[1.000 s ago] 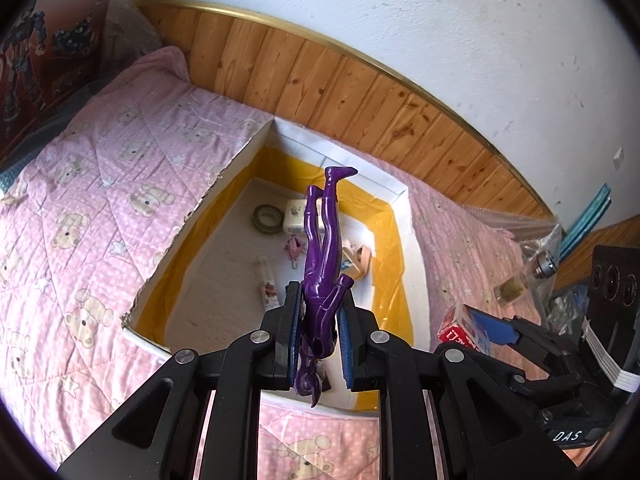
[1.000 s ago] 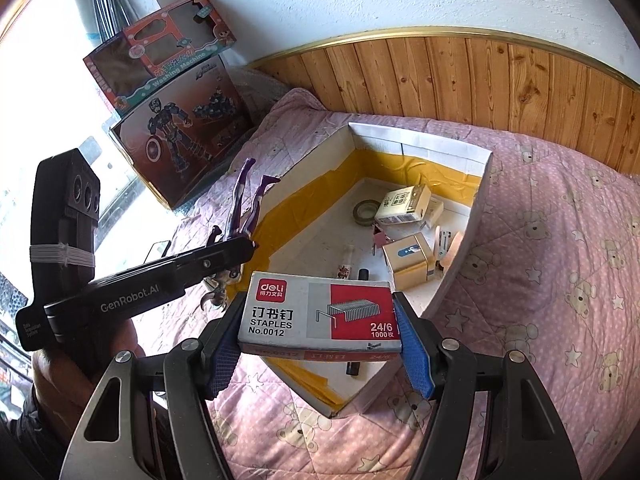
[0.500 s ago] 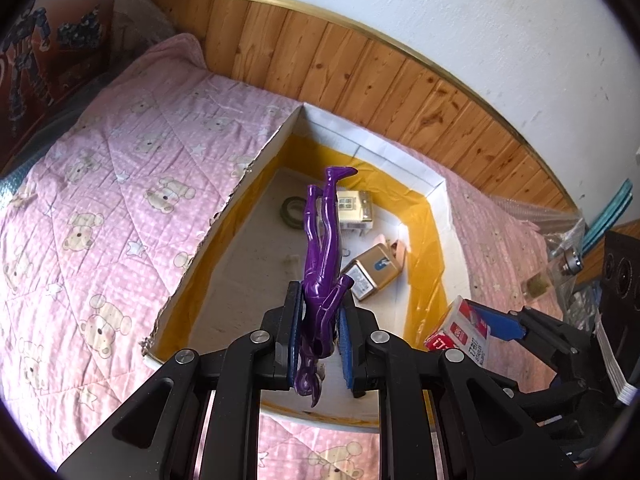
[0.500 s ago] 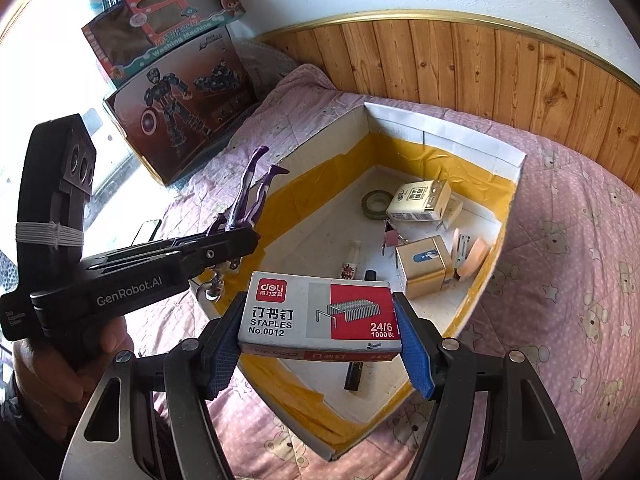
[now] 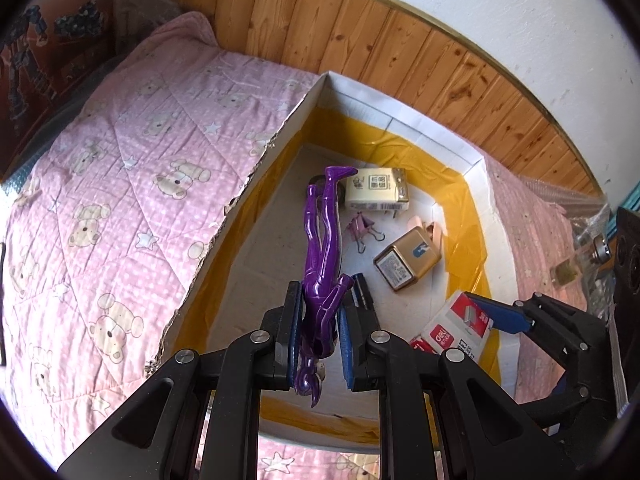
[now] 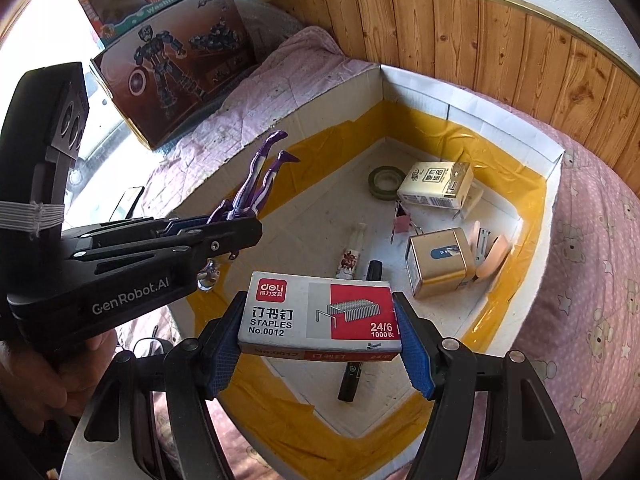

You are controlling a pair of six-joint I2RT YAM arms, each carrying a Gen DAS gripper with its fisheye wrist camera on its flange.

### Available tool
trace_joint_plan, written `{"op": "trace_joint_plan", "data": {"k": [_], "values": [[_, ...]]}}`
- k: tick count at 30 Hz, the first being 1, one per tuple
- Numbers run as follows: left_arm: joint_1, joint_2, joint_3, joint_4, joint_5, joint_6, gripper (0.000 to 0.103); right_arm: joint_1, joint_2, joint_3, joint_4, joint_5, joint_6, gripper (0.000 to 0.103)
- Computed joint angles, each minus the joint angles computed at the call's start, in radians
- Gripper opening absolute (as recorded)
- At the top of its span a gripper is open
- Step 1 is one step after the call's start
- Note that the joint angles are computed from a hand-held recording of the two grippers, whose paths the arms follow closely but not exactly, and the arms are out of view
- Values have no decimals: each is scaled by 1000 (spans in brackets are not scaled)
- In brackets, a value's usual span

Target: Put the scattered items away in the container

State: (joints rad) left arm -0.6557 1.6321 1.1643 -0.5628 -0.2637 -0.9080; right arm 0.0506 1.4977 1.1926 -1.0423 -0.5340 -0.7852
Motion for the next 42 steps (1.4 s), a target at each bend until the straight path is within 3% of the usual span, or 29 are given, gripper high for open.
{"op": "trace_joint_plan", "data": {"k": [8, 12, 31, 42], "values": [[29, 28, 10, -5, 30, -2, 18, 42, 34, 14, 1, 31, 40, 70], [43, 26, -5, 8, 57, -20, 32, 33, 62, 29, -13, 26, 64, 71], [48, 11, -18, 25, 72, -21, 36, 3, 82, 63, -72, -39, 64, 78], [19, 17, 23, -22, 16, -14, 37, -42, 78, 83, -115, -67, 44, 78]]}}
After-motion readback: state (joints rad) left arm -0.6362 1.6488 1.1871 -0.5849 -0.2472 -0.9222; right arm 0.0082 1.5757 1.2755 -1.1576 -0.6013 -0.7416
